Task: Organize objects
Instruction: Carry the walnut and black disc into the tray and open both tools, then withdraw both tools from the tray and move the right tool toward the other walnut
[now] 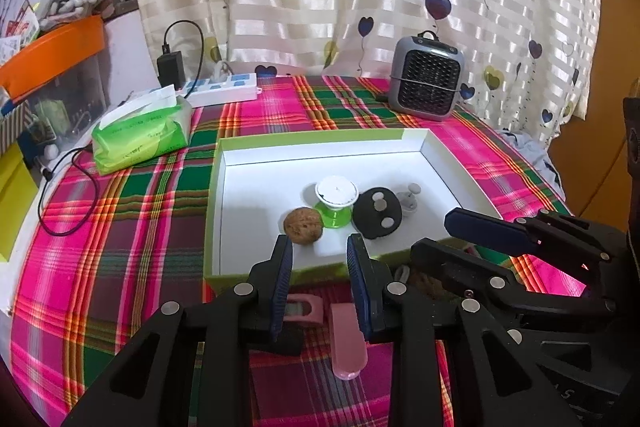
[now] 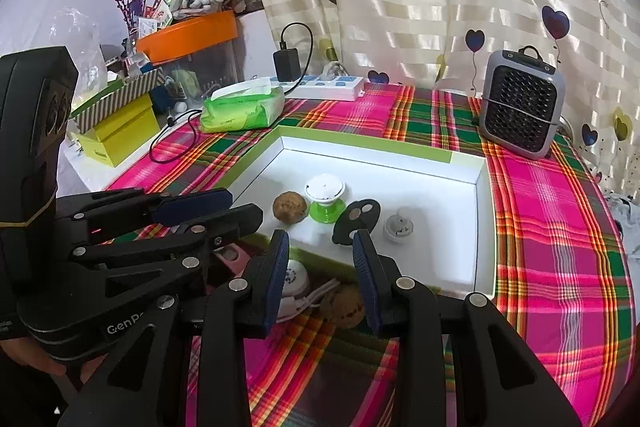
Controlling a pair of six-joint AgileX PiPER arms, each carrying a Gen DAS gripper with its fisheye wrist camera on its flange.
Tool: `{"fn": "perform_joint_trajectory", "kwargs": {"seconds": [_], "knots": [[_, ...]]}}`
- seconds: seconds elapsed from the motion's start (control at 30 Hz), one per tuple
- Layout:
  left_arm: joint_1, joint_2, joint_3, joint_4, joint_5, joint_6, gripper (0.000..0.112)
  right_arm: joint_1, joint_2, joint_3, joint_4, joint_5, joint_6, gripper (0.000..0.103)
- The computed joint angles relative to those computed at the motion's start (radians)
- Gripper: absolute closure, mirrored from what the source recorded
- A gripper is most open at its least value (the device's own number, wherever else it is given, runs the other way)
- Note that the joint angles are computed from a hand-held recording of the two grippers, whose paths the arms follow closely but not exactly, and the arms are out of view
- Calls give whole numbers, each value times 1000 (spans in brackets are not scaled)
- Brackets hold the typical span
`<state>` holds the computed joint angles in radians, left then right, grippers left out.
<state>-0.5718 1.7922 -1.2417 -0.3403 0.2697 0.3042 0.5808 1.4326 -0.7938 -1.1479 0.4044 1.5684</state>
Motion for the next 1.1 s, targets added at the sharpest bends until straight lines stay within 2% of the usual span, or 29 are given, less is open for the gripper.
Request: {"fn": "perform_joint_trajectory", "kwargs": {"seconds": [0.23, 0.63, 0.87, 1.1], "knots": [[-1, -12, 41, -87, -9, 93, 86, 3, -15, 49, -57, -40, 76, 68], [-4, -23, 74, -135, -17, 162, 84, 1, -22, 89, -132, -79, 148, 68], [1, -12, 63, -181, 9, 213, 80, -31, -14, 94, -83, -111, 103, 68], [6, -13, 65, -240, 19, 270, 79, -42, -14, 93, -46, -108, 75, 67]]}}
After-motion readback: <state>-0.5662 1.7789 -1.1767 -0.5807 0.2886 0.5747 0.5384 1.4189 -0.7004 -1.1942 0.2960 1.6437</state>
